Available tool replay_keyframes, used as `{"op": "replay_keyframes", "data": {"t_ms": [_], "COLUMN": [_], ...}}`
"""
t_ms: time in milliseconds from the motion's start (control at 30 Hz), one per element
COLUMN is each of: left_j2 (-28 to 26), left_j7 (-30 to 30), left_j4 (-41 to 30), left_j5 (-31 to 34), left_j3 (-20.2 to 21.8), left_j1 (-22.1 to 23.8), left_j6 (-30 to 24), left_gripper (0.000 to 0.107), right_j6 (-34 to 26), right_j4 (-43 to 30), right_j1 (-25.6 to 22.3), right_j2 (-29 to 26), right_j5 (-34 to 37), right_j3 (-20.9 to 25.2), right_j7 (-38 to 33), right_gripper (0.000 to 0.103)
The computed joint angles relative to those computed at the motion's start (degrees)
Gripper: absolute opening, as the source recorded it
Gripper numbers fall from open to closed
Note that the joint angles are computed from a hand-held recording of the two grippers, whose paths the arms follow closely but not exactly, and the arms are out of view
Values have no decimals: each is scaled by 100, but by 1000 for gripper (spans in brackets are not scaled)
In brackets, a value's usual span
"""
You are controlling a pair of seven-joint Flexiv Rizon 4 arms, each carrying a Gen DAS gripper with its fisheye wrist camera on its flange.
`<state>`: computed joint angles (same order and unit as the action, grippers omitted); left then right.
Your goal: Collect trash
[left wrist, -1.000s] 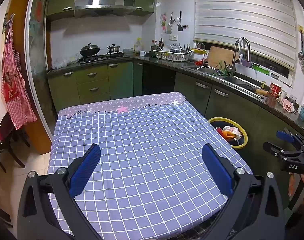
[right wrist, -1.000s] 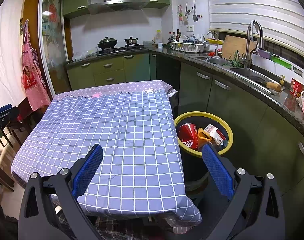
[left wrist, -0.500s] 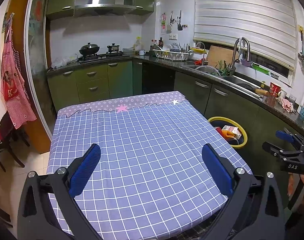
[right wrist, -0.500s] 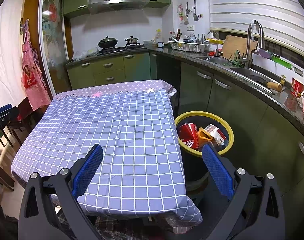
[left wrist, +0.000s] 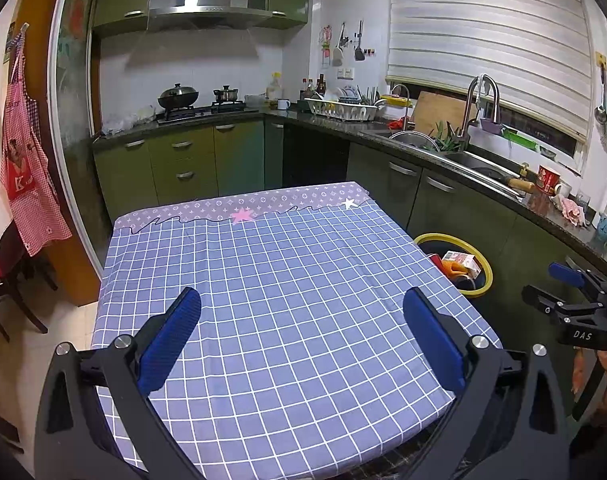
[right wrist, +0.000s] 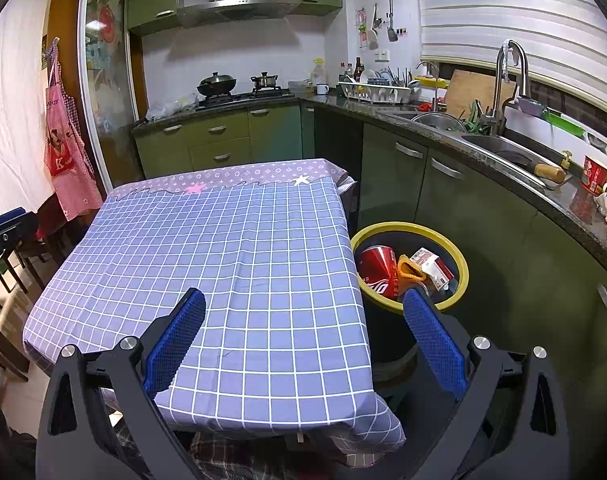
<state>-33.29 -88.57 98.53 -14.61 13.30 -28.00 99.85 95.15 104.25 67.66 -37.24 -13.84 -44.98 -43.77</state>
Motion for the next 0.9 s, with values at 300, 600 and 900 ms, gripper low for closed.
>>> {"op": "replay_keyframes", "data": {"t_ms": [300,600,900], "left_j2": [58,-50,-65], "left_j7": [73,-18,-106], "left_j4": [45,-65,-180], "left_j5": [75,-51,47], "left_j3": [-468,-183,-524], "left_j1": [362,171,549], "left_j6": [51,-32,-379], "left_gripper": [96,96,96], "right_j6": [3,11,-92], "right_j4": [-6,-16,-129], "right_j1": [-39,-124,-318], "right_j2": [4,13,4], "right_j5": [-6,-28,-122], "right_j3": [50,140,342], "right_j7": [-26,-60,-51], "right_gripper": [98,98,98]}}
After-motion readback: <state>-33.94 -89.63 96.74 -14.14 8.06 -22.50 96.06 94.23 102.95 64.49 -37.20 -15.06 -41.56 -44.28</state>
